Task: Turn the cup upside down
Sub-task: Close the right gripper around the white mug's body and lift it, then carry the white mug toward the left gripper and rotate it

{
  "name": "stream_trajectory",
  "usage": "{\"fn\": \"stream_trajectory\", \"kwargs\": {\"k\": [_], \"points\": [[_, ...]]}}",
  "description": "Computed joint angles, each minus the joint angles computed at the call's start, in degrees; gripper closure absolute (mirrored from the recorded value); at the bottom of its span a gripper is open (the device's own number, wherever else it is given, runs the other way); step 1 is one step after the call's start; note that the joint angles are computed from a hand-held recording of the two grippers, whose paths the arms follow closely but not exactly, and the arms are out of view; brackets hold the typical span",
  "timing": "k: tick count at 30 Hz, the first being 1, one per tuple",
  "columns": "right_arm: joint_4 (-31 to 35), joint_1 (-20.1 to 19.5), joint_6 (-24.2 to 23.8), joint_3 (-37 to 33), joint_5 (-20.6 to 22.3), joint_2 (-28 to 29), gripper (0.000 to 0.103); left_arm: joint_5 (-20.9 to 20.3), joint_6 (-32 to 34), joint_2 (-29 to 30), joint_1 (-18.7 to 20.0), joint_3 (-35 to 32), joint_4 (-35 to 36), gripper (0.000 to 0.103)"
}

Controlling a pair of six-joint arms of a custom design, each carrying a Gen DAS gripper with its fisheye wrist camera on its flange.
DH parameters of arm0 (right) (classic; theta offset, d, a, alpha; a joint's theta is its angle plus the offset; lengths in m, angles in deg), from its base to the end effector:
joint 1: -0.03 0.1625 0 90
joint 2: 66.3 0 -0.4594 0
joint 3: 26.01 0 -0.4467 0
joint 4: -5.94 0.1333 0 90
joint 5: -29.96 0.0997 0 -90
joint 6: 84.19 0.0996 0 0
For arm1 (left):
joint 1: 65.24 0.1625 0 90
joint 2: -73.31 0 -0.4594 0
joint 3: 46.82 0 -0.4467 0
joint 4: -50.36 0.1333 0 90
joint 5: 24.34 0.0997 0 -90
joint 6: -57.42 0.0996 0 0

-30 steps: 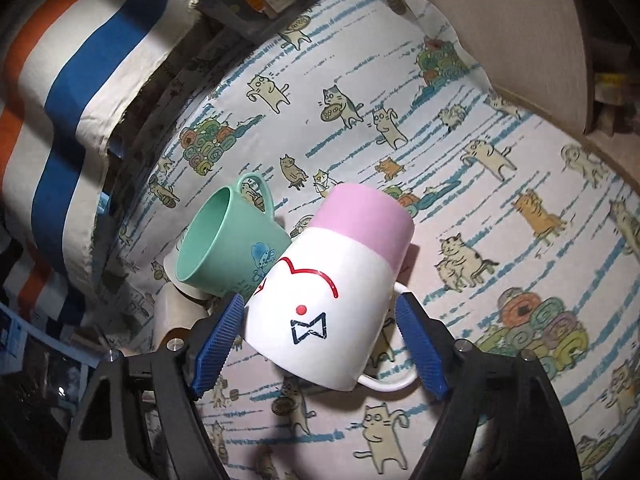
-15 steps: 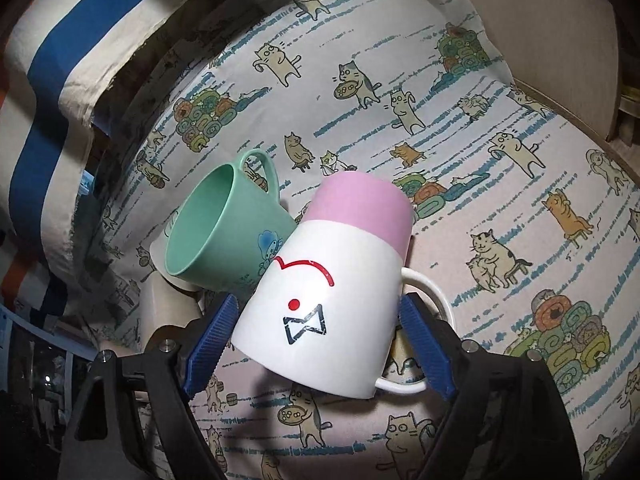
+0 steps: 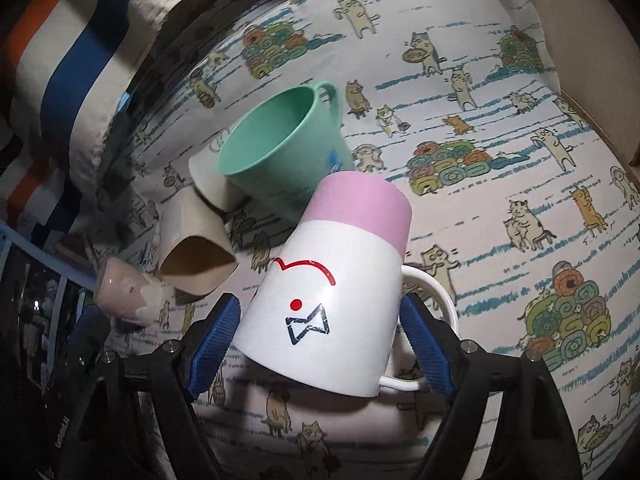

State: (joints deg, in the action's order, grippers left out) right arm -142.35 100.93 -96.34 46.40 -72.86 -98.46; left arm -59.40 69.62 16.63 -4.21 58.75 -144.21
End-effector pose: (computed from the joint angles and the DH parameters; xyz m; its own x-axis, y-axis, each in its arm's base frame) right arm 0.2708 -0.8183 0.0569 -0.9109 -0.3108 0.2714 -0.3800 0.8882 -0.2583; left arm -0.1267 -0.6723 0.2599 -0.7535 -0.2019 -0.6256 0.4423 0.5483 -0.7097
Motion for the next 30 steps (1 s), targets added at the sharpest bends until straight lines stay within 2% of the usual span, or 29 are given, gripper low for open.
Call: {"fn": "stream_trajectory", "kwargs": {"k": [9,14,19,24,30], "points": [[2.2,2.2,-4.9,3.9,2.5,-1.0,0.02,5.6,0.6,-4.0,-1.2,6.1,-2.4,0.035],[-0.7,3.0,-6.3,6.3,4.2,-1.5,0.021,4.7,-1.8,-7.7,-1.0,9.7,-3.6,0.035],[-5.6,3.7,-10.4,9.9,5.0,-2.8,0.022,5.4,0.7,-8.8,-1.3,11.0,-7.9,0.035],[-4.6,4.9,-13.3,11.7,4.9,-3.4,0.022,5.5,1.6,-9.7,-1.5,12.0,-10.0,0.035],[-1.9,5.9,-13.7,12.2,3.3,-3.3,0.022,5.5,0.0,-10.6,-1.4,13.2,-8.7,0.035]]}}
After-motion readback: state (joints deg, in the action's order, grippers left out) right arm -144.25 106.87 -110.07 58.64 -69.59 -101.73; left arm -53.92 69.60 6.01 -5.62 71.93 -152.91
